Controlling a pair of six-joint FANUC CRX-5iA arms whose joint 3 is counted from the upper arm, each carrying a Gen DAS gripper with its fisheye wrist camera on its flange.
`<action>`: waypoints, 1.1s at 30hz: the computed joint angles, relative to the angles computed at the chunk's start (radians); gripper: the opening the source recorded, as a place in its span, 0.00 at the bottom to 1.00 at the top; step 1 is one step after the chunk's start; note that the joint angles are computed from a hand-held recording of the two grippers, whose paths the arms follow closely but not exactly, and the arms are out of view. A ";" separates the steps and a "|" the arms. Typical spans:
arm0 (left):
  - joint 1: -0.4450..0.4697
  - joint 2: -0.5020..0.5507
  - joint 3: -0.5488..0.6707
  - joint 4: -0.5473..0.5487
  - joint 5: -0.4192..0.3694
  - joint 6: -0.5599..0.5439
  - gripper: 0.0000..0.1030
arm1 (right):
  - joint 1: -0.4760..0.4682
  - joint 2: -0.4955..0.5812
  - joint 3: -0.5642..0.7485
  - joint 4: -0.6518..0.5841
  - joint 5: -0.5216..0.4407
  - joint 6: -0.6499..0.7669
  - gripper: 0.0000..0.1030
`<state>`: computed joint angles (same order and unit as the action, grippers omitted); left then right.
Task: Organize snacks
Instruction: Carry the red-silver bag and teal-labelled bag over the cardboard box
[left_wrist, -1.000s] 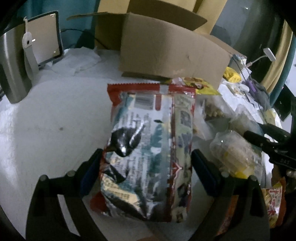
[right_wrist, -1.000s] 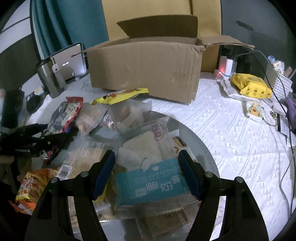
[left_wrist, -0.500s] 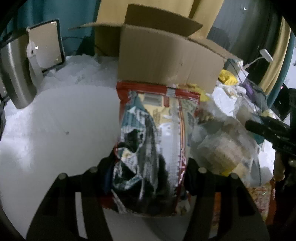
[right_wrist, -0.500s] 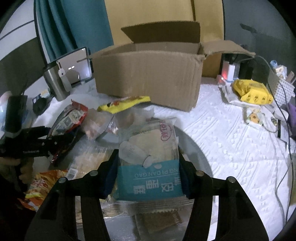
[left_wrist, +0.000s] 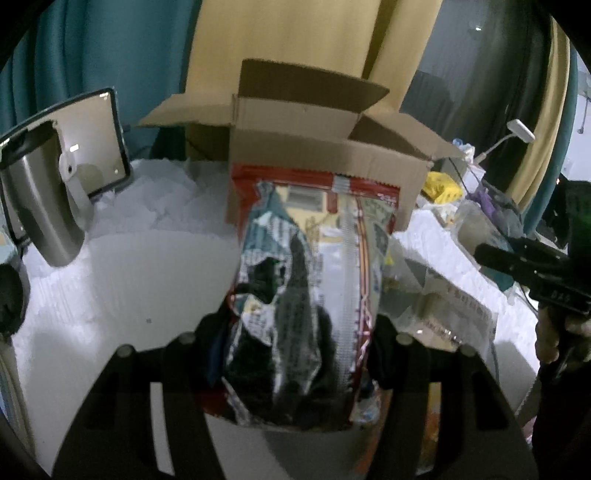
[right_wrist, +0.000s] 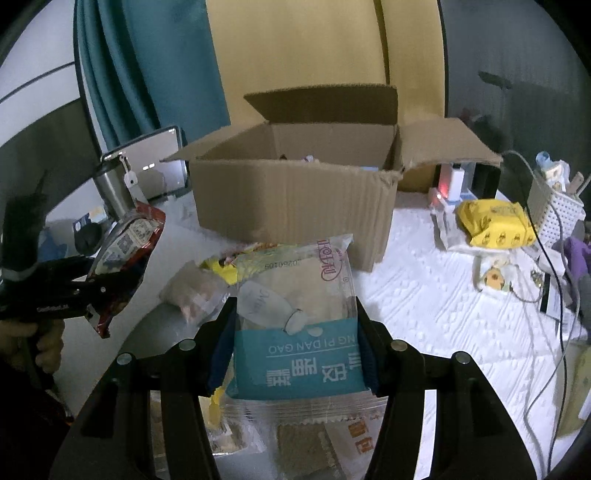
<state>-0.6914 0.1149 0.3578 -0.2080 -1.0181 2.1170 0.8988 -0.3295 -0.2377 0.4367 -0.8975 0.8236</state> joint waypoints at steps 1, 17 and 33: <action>-0.001 0.002 0.006 -0.004 0.000 0.002 0.58 | -0.004 0.002 0.004 0.001 0.003 0.001 0.58; 0.030 0.087 0.169 -0.022 0.003 -0.067 0.58 | -0.071 0.072 0.097 0.006 0.054 0.052 0.58; 0.077 0.241 0.376 0.015 0.010 -0.177 0.59 | -0.136 0.194 0.252 -0.010 0.063 0.128 0.58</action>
